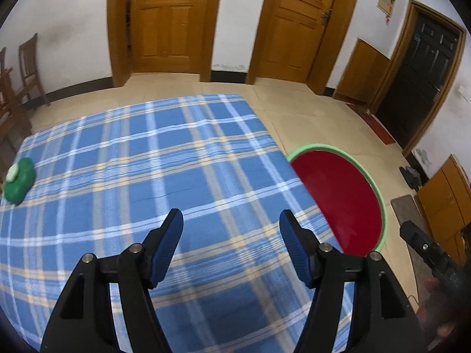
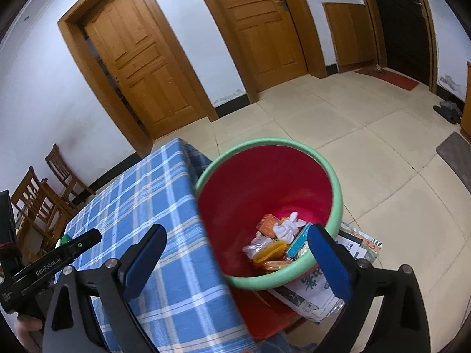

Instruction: Collect trash

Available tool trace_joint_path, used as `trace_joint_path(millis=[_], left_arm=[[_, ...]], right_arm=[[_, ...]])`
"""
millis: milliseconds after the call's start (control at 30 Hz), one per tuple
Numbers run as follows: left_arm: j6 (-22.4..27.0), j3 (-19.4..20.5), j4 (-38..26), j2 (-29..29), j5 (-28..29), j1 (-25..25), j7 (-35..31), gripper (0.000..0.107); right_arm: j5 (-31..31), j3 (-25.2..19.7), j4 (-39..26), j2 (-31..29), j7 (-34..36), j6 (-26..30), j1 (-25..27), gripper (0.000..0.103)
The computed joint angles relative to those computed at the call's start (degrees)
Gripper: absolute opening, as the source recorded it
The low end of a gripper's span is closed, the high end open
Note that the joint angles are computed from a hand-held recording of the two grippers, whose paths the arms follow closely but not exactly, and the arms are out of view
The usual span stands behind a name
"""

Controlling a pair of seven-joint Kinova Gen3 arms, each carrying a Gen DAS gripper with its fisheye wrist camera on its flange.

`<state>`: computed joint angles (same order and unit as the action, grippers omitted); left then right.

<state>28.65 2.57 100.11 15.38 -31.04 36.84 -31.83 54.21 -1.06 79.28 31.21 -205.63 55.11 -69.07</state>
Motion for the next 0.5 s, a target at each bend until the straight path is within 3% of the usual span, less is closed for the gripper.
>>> trace_joint_path(millis=[200, 500], left_arm=[[2.07, -1.27, 3.37, -3.15, -5.95, 1.81, 7.92, 0.073], [5.73, 2.56, 7.56, -7.6, -13.37, -0.48, 17.95, 0.073]], right_arm=[[-0.09, -0.13, -3.73, 1.32, 3.24, 1.67, -1.29, 0.101], [-1.36, 0.52, -8.87, 3.2, 8.57, 3.07, -3.56, 0.102]])
